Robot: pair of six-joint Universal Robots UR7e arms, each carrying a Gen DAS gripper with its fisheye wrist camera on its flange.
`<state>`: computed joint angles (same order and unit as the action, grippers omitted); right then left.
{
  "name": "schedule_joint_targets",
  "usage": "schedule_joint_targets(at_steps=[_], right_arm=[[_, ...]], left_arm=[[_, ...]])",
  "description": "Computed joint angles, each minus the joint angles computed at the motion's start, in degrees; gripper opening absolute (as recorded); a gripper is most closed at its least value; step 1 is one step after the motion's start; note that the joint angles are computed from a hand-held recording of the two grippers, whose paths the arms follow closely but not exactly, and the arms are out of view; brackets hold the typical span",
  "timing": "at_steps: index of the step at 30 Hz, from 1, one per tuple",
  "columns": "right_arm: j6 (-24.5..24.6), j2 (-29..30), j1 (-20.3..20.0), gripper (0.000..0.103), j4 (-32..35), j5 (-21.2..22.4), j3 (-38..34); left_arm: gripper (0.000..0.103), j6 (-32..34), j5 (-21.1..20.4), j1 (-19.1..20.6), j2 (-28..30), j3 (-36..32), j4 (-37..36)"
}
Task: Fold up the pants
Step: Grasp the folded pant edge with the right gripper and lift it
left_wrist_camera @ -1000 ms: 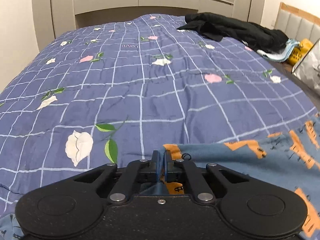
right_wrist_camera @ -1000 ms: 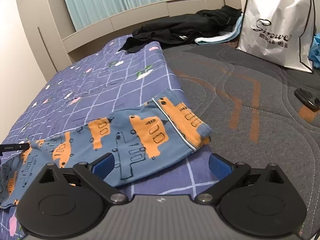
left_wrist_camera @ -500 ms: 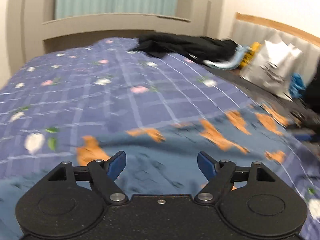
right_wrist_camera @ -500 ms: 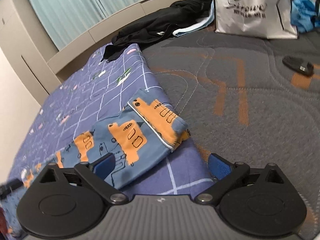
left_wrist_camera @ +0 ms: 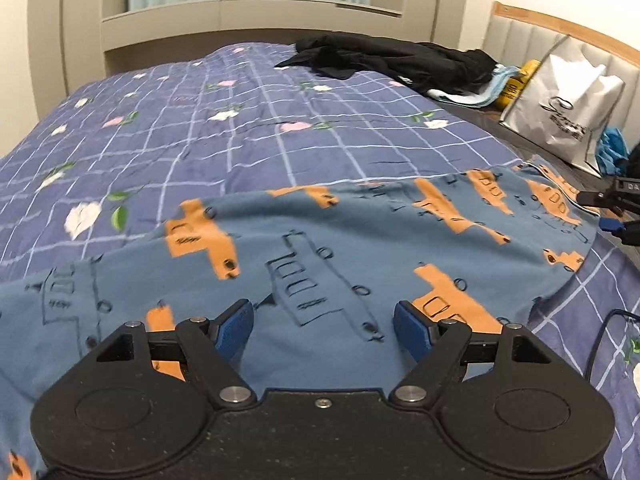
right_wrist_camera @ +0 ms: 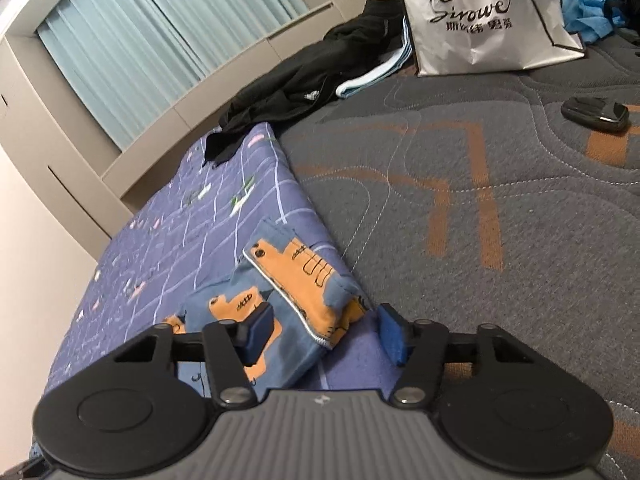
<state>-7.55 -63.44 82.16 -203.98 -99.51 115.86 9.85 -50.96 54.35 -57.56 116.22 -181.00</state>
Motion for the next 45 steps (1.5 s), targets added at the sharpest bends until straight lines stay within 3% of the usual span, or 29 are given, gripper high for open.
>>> schedule_joint_targets(at_steps=[4, 6, 9, 12, 22, 28, 38, 45], right_arm=[[1.0, 0.3, -0.8, 0.048, -2.1, 2.1, 0.0], [1.1, 0.9, -0.6, 0.020, -2.6, 1.7, -0.5], [-1.1, 1.4, 0.2, 0.012, -4.4, 0.6, -0.4], [-2.0, 1.3, 0.8, 0.010, -6.1, 0.1, -0.5], [-0.4, 0.0, 0.4, 0.010, -1.7, 0.0, -1.2], [-8.1, 1.0, 4.7, 0.011, -4.9, -2.1, -1.9], [-18.3, 5.8, 13.3, 0.010, -3.2, 0.1, -5.5], [-22.5, 10.3, 18.2, 0.011, 3.3, 0.1, -6.6]], left_arm=[[0.080, -2.3, 0.4, 0.1, -0.8, 0.8, 0.0], [0.080, -3.1, 0.7, 0.1, -1.0, 0.8, 0.3], [0.080, -4.6, 1.1, 0.0, -1.4, 0.6, 1.7], [0.080, -5.6, 1.3, 0.0, -2.1, 0.6, 3.1], [0.083, -10.6, -0.3, 0.6, -4.0, 0.2, 6.5], [0.099, -17.1, -8.5, 2.6, -4.2, -1.9, 6.2], [0.102, -29.6, -25.4, 7.0, -2.5, -4.9, 0.0], [0.102, -32.1, -29.4, 8.8, -2.3, -4.7, -2.0]])
